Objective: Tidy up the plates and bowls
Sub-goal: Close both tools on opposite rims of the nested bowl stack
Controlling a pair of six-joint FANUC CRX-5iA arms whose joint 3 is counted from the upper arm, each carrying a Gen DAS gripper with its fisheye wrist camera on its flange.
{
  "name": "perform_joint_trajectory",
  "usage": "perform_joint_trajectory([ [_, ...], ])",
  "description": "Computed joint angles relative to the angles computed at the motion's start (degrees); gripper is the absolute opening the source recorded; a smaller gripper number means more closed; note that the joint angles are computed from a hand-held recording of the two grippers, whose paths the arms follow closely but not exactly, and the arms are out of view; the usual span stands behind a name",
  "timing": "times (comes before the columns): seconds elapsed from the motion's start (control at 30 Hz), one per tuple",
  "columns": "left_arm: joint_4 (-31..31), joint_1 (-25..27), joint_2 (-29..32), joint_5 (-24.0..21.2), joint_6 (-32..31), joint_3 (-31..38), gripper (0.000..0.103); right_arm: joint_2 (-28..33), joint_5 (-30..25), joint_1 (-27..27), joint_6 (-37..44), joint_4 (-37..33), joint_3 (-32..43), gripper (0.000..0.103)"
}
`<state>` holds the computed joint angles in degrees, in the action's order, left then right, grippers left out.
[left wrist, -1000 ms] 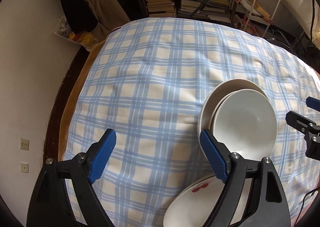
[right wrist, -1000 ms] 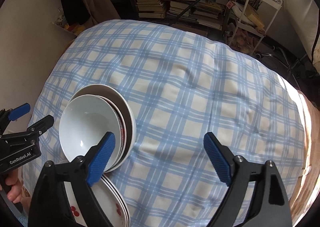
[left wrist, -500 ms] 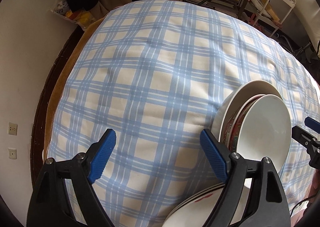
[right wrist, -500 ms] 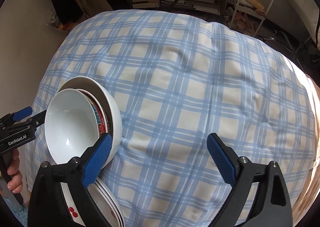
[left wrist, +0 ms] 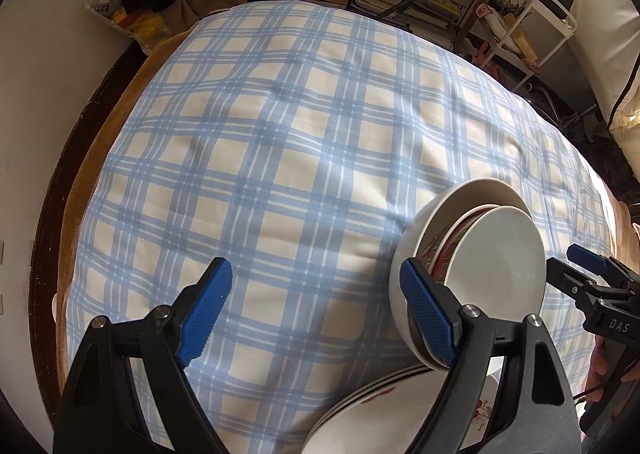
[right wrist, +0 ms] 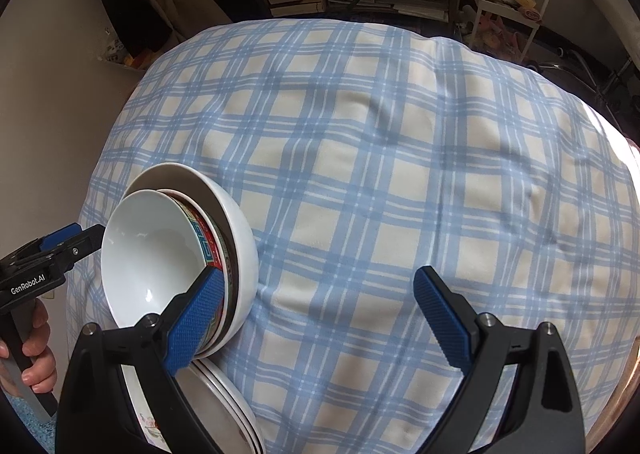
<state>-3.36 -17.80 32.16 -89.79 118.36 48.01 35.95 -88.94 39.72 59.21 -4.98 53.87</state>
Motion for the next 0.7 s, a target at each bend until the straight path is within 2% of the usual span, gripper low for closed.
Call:
perform_joint_trajectory([
  [0.3, -0.9, -1.0, 1.7, -1.7, 0.0, 2.5, 0.085, -0.3, 0.4, 1.3, 0.0, 2.8, -1.6, 0.1],
  [0.5, -1.7, -1.3, 1.9, -2.2, -0.8, 3.2, 0.085, -0.8, 1.2, 1.1, -0.2, 2.2, -2.5, 0.099],
  [0.63, -1.6, -1.3, 2.1, -2.2, -1.0, 3.5, 0.085, -0.2, 0.4, 1.1, -0.8, 2.7, -1.7, 0.095],
  [0.7, -1.6, -1.3, 2.1, -1.9, -1.1, 3.2, 0.083, -0.1, 0.2, 0.8, -0.6, 1.3, -1.2, 0.088],
])
